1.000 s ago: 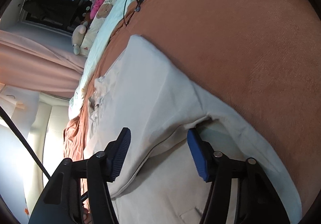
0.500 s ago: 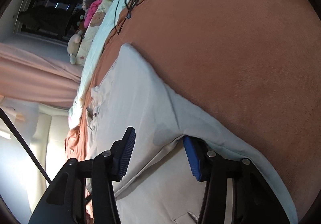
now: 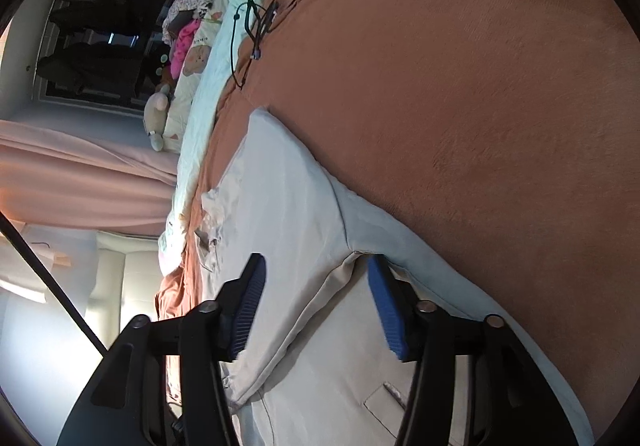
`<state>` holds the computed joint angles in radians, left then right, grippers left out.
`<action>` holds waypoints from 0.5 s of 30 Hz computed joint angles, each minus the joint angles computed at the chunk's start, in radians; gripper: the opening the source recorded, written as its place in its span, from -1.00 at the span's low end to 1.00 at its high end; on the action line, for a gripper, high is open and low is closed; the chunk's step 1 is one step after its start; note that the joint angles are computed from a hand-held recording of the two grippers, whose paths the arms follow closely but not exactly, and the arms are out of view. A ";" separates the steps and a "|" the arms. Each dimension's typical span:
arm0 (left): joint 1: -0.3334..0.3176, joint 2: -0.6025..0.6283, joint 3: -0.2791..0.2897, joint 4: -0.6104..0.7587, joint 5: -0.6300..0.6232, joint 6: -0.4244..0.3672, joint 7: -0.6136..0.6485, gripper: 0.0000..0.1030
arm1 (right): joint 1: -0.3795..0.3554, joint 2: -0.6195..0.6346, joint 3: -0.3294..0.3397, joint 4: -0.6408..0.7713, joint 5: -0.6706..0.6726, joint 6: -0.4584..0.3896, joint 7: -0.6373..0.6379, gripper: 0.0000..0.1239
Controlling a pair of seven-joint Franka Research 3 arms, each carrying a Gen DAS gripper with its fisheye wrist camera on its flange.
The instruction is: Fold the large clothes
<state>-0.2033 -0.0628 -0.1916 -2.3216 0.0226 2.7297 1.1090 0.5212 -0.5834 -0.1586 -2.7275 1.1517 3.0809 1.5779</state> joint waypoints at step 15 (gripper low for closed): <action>-0.068 -0.526 0.083 -0.332 -0.077 -0.052 0.046 0.62 | -0.212 -0.220 0.293 -0.061 -0.452 -0.172 0.289 0.33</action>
<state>-0.2709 -0.5884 -0.1086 -2.6533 -0.0540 2.6778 1.1550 0.3097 -0.8032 0.1344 -2.7888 0.6995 2.9086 1.8674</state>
